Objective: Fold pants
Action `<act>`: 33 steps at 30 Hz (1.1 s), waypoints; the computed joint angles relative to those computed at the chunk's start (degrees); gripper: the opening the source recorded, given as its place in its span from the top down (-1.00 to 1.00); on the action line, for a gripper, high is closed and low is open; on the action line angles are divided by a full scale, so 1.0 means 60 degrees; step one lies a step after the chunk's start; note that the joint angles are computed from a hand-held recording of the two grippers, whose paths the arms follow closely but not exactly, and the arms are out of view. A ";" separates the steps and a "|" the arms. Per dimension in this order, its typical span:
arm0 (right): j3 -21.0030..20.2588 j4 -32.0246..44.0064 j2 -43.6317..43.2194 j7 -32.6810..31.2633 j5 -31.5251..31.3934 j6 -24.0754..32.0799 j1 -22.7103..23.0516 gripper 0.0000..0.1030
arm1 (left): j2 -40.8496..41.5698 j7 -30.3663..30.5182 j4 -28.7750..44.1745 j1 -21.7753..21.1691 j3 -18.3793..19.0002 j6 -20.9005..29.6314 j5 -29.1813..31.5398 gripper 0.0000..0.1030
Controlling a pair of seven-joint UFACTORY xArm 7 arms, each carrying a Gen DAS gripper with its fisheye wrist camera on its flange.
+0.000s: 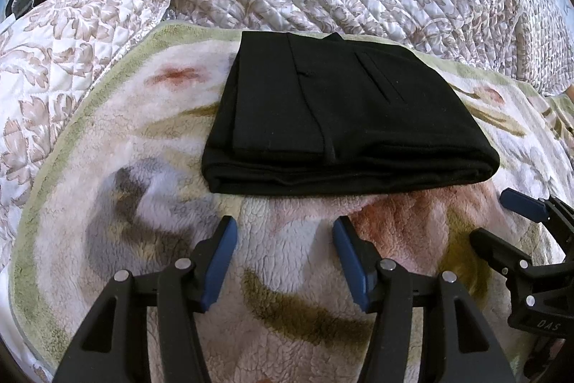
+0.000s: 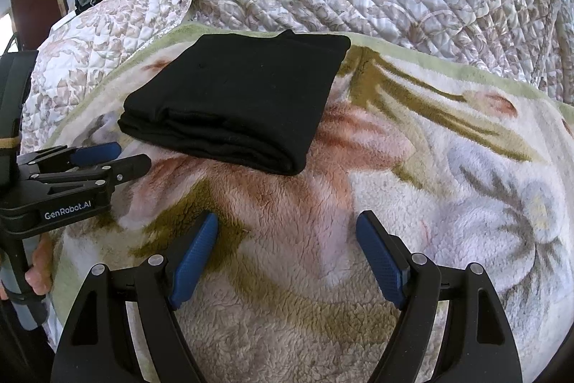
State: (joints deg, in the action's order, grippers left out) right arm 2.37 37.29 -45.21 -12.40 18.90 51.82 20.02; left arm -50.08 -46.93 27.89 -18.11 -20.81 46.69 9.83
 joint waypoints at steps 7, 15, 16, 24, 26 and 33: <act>0.0001 0.0011 0.0008 0.0011 -0.0016 0.0002 0.0004 -0.54 | 0.0019 0.0052 0.0005 -0.0045 0.0052 -0.0033 -0.0037 -0.20; -0.0005 0.0007 0.0002 0.0017 -0.0015 0.0001 0.0010 -0.54 | 0.0031 0.0052 0.0017 -0.0038 0.0039 -0.0026 -0.0044 -0.21; 0.0003 0.0007 0.0001 0.0025 -0.0016 0.0003 0.0011 -0.54 | 0.0032 0.0055 0.0017 -0.0036 0.0042 -0.0029 -0.0044 -0.21; -0.0007 0.0014 0.0008 0.0021 -0.0014 0.0005 0.0014 -0.54 | 0.0028 0.0071 0.0015 -0.0033 0.0042 -0.0020 -0.0035 -0.21; -0.0007 0.0014 0.0008 0.0020 -0.0014 0.0005 0.0014 -0.55 | 0.0032 0.0060 0.0034 -0.0025 0.0002 0.0020 -0.0015 -0.21; -0.0009 0.0010 0.0008 0.0019 -0.0008 0.0001 0.0013 -0.55 | 0.0055 0.0080 0.0035 -0.0022 0.0017 -0.0003 0.0008 -0.22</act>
